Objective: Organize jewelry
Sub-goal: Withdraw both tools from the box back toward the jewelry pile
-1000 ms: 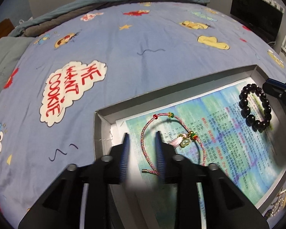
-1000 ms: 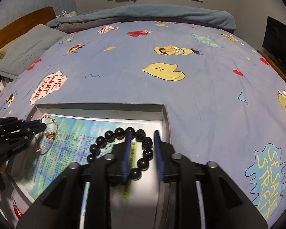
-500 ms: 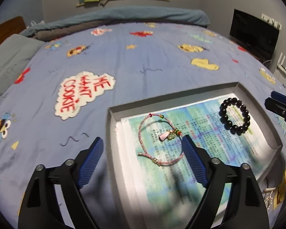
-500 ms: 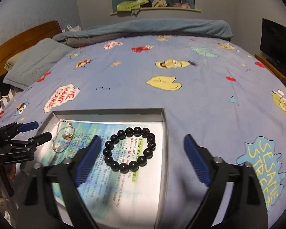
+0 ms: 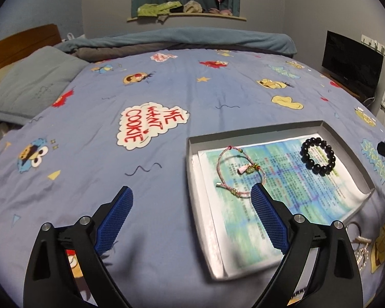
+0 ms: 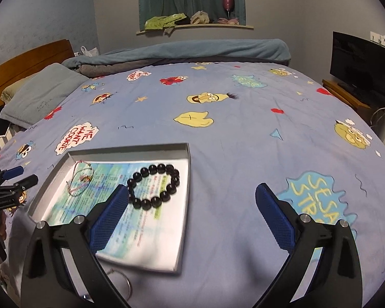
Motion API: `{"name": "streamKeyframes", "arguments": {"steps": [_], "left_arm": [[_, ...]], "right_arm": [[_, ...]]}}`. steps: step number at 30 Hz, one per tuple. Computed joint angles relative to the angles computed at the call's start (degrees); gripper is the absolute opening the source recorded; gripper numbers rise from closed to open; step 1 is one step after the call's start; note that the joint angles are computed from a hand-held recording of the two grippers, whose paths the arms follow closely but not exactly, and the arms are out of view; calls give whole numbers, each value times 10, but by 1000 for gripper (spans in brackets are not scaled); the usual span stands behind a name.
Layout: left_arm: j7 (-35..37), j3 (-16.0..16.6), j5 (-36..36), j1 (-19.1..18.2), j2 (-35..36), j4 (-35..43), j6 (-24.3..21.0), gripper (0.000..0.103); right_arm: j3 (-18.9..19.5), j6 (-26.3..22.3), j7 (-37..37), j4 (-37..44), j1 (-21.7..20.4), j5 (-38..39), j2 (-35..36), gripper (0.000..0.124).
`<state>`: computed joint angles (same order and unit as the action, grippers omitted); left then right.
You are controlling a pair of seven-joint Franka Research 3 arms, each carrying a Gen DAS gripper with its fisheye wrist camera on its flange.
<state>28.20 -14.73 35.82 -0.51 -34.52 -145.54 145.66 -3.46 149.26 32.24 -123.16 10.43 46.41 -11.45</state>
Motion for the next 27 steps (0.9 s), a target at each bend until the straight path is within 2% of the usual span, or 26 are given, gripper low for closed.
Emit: {"name": "streamKeyframes", "arguments": {"steps": [4, 14, 18, 25, 27], "left_arm": [[-3, -15, 8, -8, -25, -7, -22, 93], [-22, -24, -23, -50, -102, -51, -48, 93], [-18, -31, -36, -72, -130, -66, -75, 93], [-15, -35, -59, -104, -184, -95, -119, 93], [-16, -36, -63, -113, -200, -103, -128, 93]], "right_arm": [[-6, -5, -5, -27, -3, 0, -27, 98], [-16, -10, -12, -97, -4, -32, -96, 98], [-22, -10, -11, -127, -1, -41, -124, 98], [-15, -17, 30, -164, -13, -96, -157, 98], [-30, -15, 15, -176, -1, -81, -168, 98]]}}
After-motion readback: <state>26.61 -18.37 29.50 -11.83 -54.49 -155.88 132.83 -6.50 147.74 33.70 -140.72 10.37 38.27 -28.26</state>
